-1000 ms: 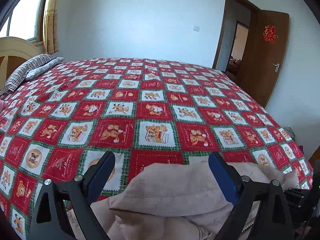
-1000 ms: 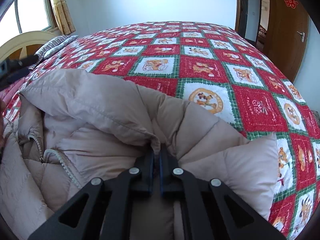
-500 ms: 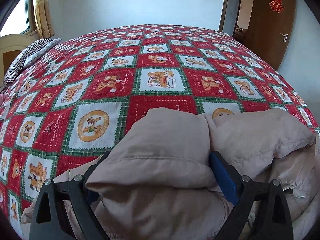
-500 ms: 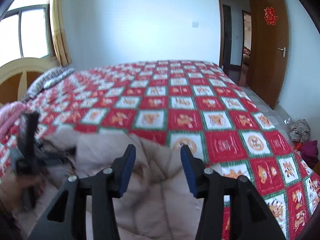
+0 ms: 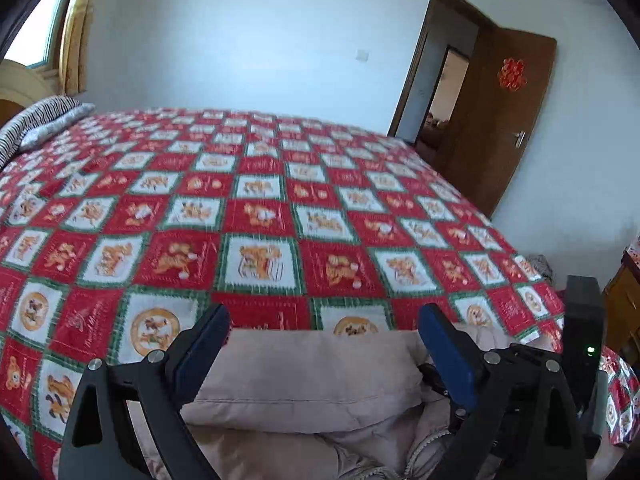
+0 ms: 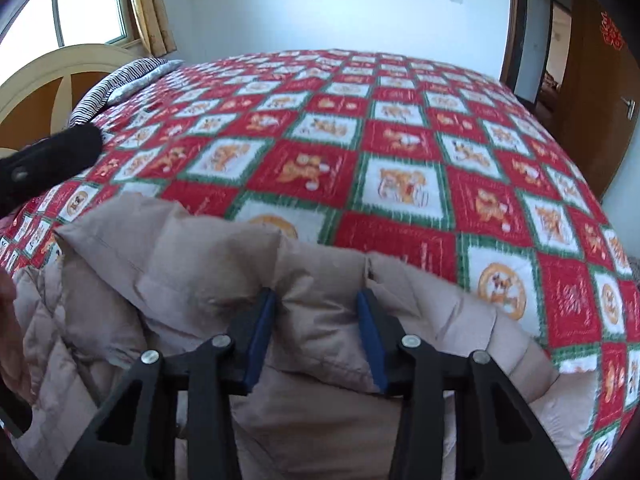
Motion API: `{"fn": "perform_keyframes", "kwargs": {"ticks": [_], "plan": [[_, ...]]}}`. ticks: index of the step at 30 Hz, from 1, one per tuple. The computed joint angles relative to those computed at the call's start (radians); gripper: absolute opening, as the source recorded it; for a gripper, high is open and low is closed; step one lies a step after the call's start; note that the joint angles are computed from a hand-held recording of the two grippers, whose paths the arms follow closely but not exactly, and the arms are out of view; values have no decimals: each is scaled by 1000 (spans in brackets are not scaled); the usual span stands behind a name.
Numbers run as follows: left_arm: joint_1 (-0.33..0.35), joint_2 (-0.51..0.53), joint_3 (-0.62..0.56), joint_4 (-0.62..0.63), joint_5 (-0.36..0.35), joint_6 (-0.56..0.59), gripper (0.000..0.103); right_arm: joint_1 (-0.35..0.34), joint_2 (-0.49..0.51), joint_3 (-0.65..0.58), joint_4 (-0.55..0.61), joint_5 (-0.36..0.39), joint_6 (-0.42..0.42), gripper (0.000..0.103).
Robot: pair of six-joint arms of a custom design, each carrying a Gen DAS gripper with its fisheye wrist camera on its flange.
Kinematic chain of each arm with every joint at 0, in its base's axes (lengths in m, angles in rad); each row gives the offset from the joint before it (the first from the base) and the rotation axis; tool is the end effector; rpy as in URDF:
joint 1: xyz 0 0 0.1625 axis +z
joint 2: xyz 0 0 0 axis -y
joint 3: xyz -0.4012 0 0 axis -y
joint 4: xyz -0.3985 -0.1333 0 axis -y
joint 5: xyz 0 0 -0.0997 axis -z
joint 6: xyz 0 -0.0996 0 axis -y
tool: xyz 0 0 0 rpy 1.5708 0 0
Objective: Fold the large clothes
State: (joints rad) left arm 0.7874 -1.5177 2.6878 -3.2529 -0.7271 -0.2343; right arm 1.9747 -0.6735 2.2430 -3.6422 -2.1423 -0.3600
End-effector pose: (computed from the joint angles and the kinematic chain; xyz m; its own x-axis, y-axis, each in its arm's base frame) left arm -0.0618 -0.3564 0.1873 -0.8522 0.0606 -0.5198 0.4291 0.6495 -0.6277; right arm 0.2467 -0.3751 -0.0112 -0.6982 -0.3694 0.6133 -0.6309 0.7223 -0.2832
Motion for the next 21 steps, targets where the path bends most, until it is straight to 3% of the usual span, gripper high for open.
{"fn": "perform_keyframes", "kwargs": {"ticks": [3, 5, 12, 21], "plan": [[54, 118, -26, 67, 26, -39, 95, -14, -2, 16, -6, 7, 10, 45], [60, 161, -3, -4, 31, -30, 96, -22, -4, 22, -8, 19, 19, 45], [83, 203, -9, 1, 47, -55, 102, -40, 23, 17, -29, 32, 20, 45], [82, 243, -37, 87, 108, -96, 102, -17, 67, -12, -44, -36, -5, 45]]}}
